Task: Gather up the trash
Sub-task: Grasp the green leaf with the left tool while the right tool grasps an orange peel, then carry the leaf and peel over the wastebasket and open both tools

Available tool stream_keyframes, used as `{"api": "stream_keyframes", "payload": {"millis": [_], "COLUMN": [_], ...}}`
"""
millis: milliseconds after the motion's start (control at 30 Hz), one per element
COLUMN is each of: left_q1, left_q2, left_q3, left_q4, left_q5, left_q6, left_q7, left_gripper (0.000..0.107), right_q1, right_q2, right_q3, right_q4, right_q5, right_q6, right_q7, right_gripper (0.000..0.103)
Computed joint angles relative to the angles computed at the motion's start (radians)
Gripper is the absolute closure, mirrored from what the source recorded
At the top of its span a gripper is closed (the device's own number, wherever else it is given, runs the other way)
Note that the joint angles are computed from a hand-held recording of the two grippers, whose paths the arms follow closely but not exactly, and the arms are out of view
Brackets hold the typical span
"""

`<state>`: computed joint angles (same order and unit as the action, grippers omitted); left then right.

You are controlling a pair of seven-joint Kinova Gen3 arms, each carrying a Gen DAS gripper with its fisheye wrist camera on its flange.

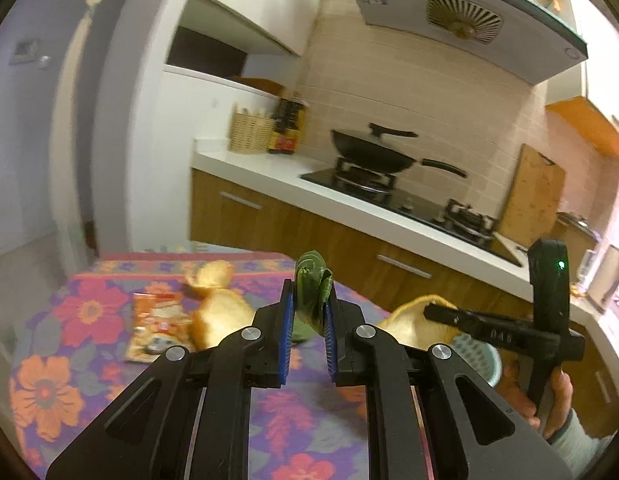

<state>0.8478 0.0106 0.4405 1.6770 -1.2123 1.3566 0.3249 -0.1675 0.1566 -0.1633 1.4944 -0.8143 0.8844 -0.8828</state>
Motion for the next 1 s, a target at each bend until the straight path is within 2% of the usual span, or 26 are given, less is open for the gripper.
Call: {"api": "stream_keyframes", "payload": {"millis": [200,333,500,667,900,1000], "left_q1": [-0.004,-0.001,0.000,-0.019,-0.041,-0.041], "left_q2": [0.070,0.127,0.219,0.336,0.467,0.521], "left_q3": [-0.035,-0.089,-0.148,-0.189,-0.222,-0.231], "left_q4": [-0.078,-0.150,-0.269,-0.419,-0.585,-0.663], "left_q5": [0.005,0.032,0.081,0.176,0.323,0.384], "left_q6": [-0.074,-0.176,-0.290,-0.375,-0.447,-0.439], "left_q7": [-0.106,-0.209,-0.352,-0.487,-0.619,-0.688], "left_gripper": [0.096,0.096,0.096,0.096,0.096,0.096], "right_q1": [0.100,0.167,0.198,0.244,0.280,0.278], "right_q2": [0.006,0.006,0.000,0.007,0.038,0.061], "right_q3": [0.052,0.081,0.110,0.123,0.115,0.113], "right_q4": [-0.009,0.006,0.005,0.016,0.017,0.011], "right_q5": [-0.077,-0.108,-0.013,0.016,0.073,0.119], "right_q6": [0.034,0.011,-0.066,-0.122,-0.160,-0.175], "right_q7": [0.018,0.022,-0.044,-0.053,-0.079,-0.121], "right_gripper": [0.094,0.094,0.094,0.094,0.094,0.094]}}
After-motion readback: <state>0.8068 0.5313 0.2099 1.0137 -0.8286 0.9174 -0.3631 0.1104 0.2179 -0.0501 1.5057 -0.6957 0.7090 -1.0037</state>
